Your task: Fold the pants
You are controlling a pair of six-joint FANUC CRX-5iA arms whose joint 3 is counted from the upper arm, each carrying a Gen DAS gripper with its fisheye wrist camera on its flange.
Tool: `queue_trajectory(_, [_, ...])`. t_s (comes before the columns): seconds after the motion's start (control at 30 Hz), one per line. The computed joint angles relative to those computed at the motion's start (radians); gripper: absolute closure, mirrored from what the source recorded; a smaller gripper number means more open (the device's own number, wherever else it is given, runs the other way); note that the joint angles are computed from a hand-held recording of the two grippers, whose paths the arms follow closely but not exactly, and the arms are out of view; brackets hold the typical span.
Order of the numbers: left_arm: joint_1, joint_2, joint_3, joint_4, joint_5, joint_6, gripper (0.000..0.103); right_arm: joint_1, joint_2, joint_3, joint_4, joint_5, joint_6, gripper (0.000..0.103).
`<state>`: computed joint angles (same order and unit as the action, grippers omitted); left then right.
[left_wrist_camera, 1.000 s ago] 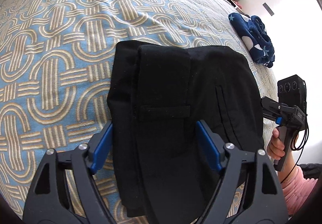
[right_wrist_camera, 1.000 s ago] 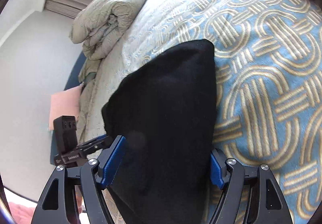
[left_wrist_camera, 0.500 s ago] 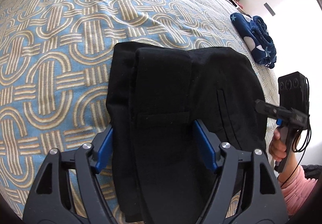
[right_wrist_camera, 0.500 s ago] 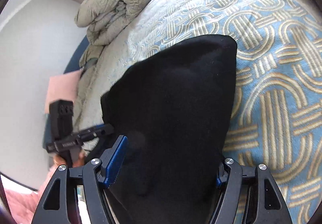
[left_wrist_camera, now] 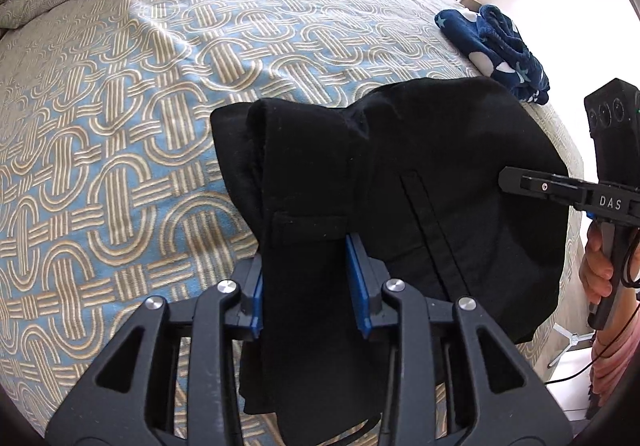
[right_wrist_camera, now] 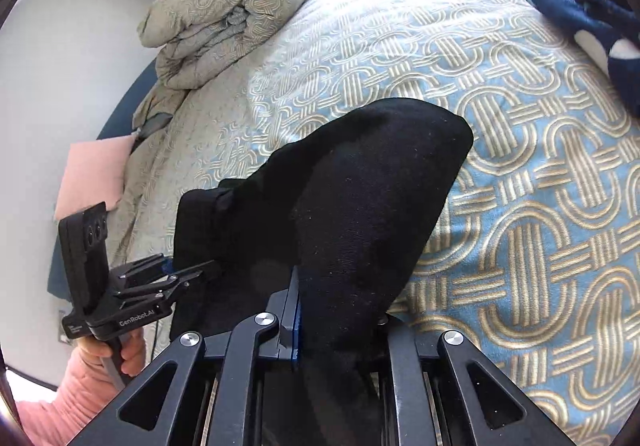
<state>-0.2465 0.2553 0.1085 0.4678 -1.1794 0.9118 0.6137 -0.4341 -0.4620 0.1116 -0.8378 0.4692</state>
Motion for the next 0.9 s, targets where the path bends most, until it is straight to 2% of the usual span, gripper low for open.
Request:
queue_trajectory(0.07, [-0.001,0.013,0.007,-0.002,0.001,0.018,0.055,-0.009,0.002,0.001,-0.02,-0.013,0.006,0.09])
queue_trajectory(0.13, [0.0,0.033,0.026,-0.037,-0.009,0.056,0.03,-0.017,0.01,0.0,-0.037,-0.022,0.001,0.089])
queue_trajectory(0.2, [0.022,0.054,0.018,-0.007,-0.013,0.058,0.02,-0.023,0.017,-0.001,-0.045,-0.032,0.004,0.088])
queue_trajectory(0.27, [0.047,0.087,0.017,0.062,-0.046,0.049,0.019,-0.029,0.03,0.007,-0.054,-0.05,0.018,0.082])
queue_trajectory(0.3, [0.052,0.09,0.013,0.08,-0.047,0.034,0.023,-0.028,0.037,0.008,-0.049,-0.059,0.019,0.079])
queue_trajectory(0.33, [0.056,0.09,0.003,0.109,-0.048,0.001,0.05,-0.027,0.036,0.005,-0.048,-0.067,0.021,0.078])
queue_trajectory(0.37, [0.061,0.103,0.004,0.162,-0.09,-0.033,0.063,-0.035,0.045,0.01,-0.057,-0.071,0.028,0.077])
queue_trajectory(0.43, [0.048,0.074,-0.004,0.15,-0.063,-0.022,0.072,-0.038,0.041,-0.001,-0.048,-0.057,-0.004,0.082])
queue_trajectory(0.47, [0.036,0.054,-0.009,0.133,-0.04,-0.029,0.073,-0.025,0.034,-0.004,-0.027,-0.059,-0.025,0.088])
queue_trajectory(0.53, [0.01,0.024,-0.006,0.119,-0.021,-0.022,0.077,0.007,0.017,-0.009,0.032,-0.071,-0.064,0.09])
queue_trajectory(0.7, [-0.088,0.005,0.03,0.187,-0.034,-0.051,0.079,0.105,-0.108,-0.036,0.222,-0.219,-0.232,0.092])
queue_trajectory(0.83, [-0.21,0.075,0.125,0.233,-0.054,-0.05,0.078,0.14,-0.258,-0.063,0.342,-0.399,-0.329,0.092])
queue_trajectory(0.9, [-0.279,0.138,0.197,0.218,-0.053,-0.019,0.076,0.092,-0.302,-0.046,0.331,-0.501,-0.288,0.09])
